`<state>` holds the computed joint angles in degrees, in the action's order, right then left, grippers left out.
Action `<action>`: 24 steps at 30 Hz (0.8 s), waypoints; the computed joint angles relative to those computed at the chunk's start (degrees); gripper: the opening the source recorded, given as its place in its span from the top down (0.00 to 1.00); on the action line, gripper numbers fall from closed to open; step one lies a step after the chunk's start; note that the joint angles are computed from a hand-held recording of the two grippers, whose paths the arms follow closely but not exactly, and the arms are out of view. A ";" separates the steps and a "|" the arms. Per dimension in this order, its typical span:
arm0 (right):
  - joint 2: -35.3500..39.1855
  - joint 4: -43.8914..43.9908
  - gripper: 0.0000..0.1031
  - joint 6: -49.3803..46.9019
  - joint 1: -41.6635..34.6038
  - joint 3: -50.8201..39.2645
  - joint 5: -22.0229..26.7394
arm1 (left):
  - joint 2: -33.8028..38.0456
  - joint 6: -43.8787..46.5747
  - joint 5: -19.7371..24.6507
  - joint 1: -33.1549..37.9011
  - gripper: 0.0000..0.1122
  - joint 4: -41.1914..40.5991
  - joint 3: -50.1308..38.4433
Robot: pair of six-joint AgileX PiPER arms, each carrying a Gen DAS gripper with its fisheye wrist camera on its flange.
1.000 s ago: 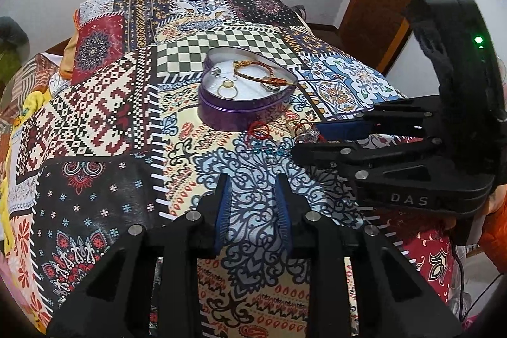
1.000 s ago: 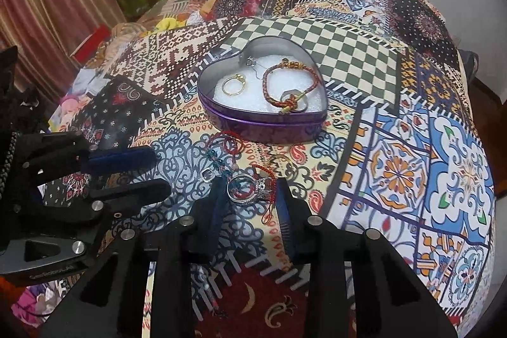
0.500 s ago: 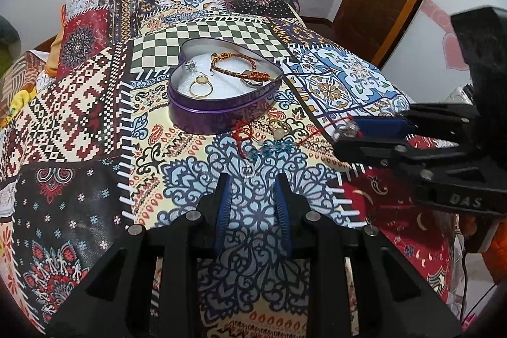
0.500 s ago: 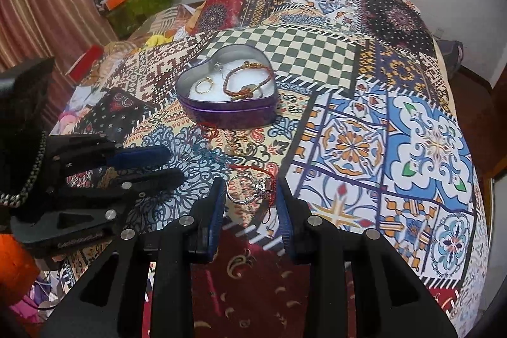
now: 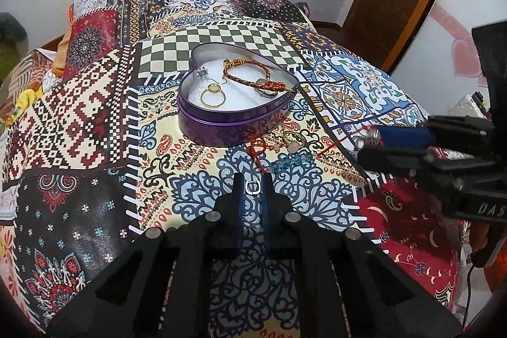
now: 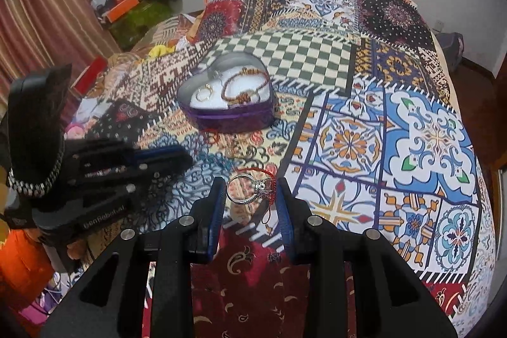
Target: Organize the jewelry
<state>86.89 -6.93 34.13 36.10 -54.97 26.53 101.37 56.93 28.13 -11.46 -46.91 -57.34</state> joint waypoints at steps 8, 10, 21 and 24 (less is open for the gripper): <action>-0.80 -1.67 0.72 1.41 0.01 -2.71 -0.51 | -2.93 1.27 1.44 2.21 0.93 -1.75 0.38; -0.54 -2.36 0.72 1.85 0.07 -3.66 -0.52 | -3.69 1.91 2.04 2.96 0.93 -2.51 0.02; 2.88 -1.84 0.72 -0.40 -0.98 -8.50 -0.62 | -4.01 3.84 3.78 5.08 0.93 -5.53 -4.26; 4.38 -0.30 0.72 -2.50 -1.46 -10.02 -0.47 | -2.85 3.36 4.14 5.04 0.93 -5.38 -5.83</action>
